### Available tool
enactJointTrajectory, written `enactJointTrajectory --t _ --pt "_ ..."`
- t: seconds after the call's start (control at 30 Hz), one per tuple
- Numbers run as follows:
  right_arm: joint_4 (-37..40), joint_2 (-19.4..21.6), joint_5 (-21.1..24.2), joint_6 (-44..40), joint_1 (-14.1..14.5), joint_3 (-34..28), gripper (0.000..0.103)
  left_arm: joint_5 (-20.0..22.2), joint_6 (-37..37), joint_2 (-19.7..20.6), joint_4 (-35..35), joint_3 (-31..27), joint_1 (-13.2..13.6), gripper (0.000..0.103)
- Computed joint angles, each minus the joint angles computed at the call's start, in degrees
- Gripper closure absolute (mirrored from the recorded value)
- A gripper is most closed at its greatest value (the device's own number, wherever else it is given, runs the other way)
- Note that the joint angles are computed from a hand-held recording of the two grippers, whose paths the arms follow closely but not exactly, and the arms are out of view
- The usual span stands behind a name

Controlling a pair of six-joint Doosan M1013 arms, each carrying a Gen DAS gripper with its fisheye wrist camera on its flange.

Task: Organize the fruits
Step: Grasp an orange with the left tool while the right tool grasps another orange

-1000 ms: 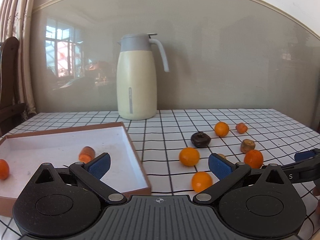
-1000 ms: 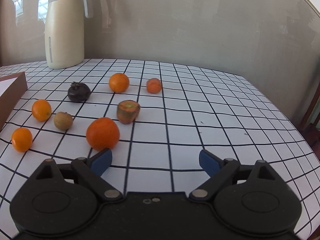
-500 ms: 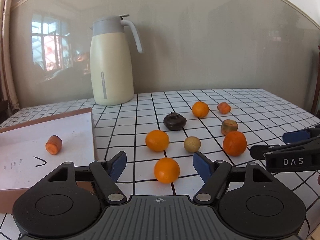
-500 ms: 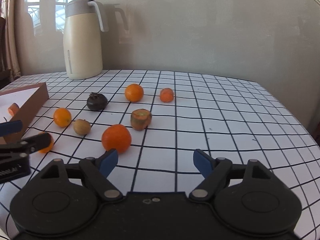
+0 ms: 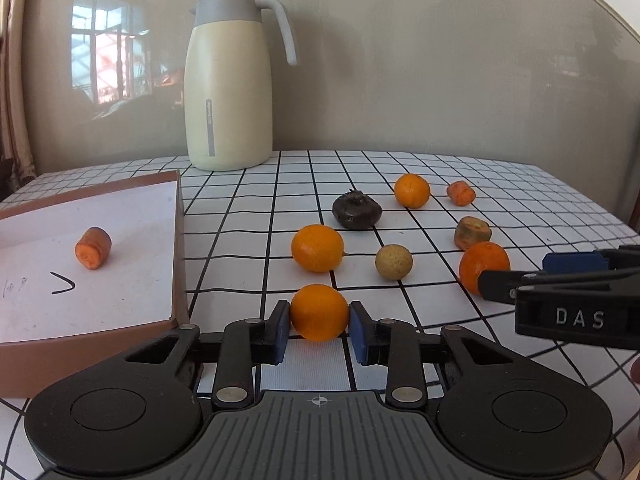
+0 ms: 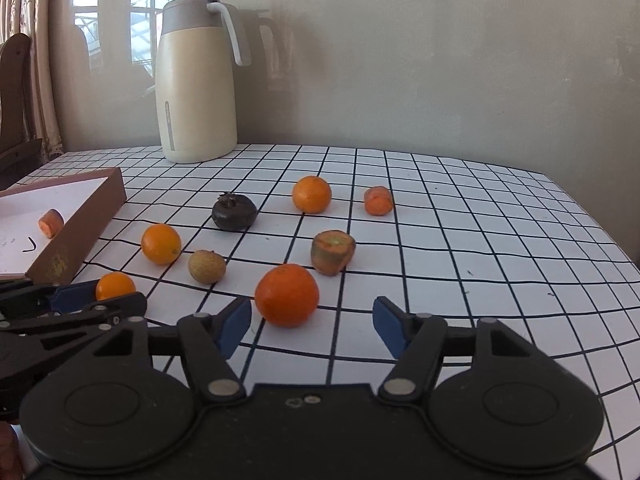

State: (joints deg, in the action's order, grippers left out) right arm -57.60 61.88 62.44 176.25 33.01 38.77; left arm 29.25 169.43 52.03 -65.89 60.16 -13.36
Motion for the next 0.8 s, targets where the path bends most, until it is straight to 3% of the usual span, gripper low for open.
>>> enactJointTrajectory --t 0.17,0.43,0.5,0.8 --pt "1.0 0.9 -0.1 -0.3 -0.3 -1.7 0.046 -0.1 0.0 0.3 -0.3 -0.4 -0.1 0.071" --pt "3.3 2.6 1.0 -2.3 -0.7 -4.9 0.061 0.0 -0.5 0.4 0.0 -0.6 -0.1 0.071" --pt "4.0 2.5 0.4 -2.6 -0.8 -4.9 0.074 0.1 -0.7 0.4 0.1 -0.6 -0.1 0.071" --pt "2.9 1.8 2.0 -2.3 -0.3 -4.2 0.075 2.3 -0.3 0.2 -0.2 -0.7 0.1 0.071"
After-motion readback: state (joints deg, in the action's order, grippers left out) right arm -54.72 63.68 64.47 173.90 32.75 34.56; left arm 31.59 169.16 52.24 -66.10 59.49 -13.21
